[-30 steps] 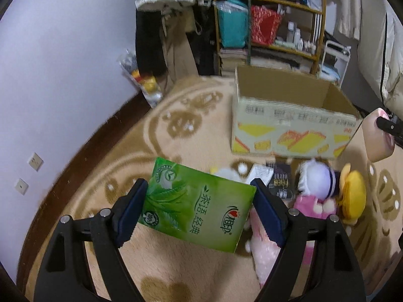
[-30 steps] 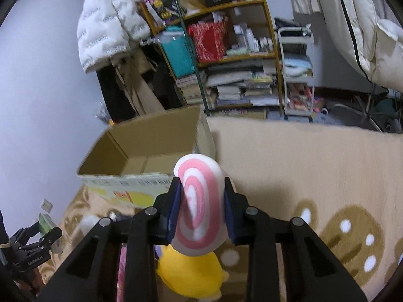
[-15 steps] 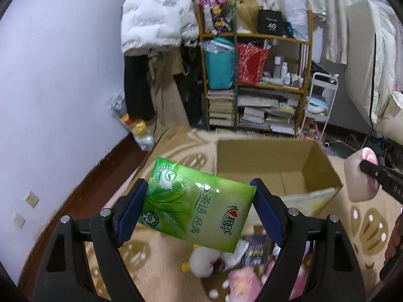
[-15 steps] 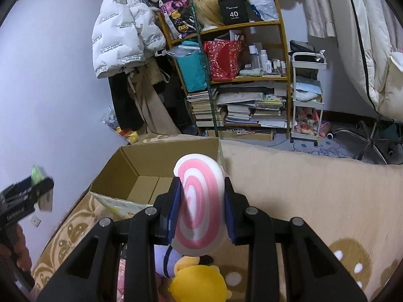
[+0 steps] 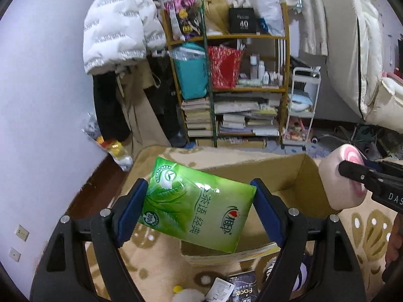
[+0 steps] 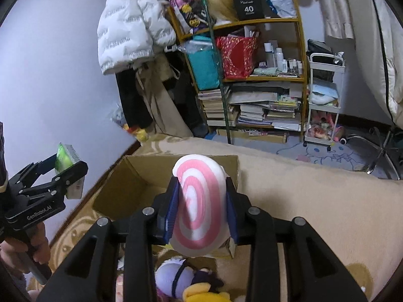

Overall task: Organize soft objects
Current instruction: 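Carry both items over the cardboard box and open both tools to drop them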

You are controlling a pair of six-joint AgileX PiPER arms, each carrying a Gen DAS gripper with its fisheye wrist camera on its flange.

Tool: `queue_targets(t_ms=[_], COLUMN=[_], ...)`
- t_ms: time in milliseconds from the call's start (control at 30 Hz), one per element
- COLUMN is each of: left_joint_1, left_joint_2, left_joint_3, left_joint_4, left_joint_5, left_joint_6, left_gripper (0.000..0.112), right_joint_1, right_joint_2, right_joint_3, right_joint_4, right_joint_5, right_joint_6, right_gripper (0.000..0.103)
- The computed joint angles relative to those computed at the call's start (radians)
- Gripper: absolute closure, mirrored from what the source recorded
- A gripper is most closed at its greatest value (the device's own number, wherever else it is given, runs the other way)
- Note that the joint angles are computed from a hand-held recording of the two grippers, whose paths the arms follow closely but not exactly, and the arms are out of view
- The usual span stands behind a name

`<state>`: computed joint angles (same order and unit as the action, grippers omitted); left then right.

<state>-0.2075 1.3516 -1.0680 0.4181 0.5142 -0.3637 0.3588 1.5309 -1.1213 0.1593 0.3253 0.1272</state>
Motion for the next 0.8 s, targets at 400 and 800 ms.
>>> queue_targets(t_ms=[400, 800], left_joint_1=[-0.104, -0.075], left_joint_2=[0.120, 0.060], left_joint_3=[-0.057, -0.056], left_joint_4=[0.052, 0.053], left_joint_5=[0.044, 0.038], left_joint_6=[-0.036, -0.068], left_gripper=[0.030, 0.009], right_joint_1=[0.000, -0.071], right_joint_2=[0.065, 0.029], right_joint_3=[-0.038, -0.039], right_joint_4=[0.114, 0.335], right_joint_5=[0.026, 0.073], right_joint_6=[-0.137, -0.319], right_gripper=[0.059, 0.012])
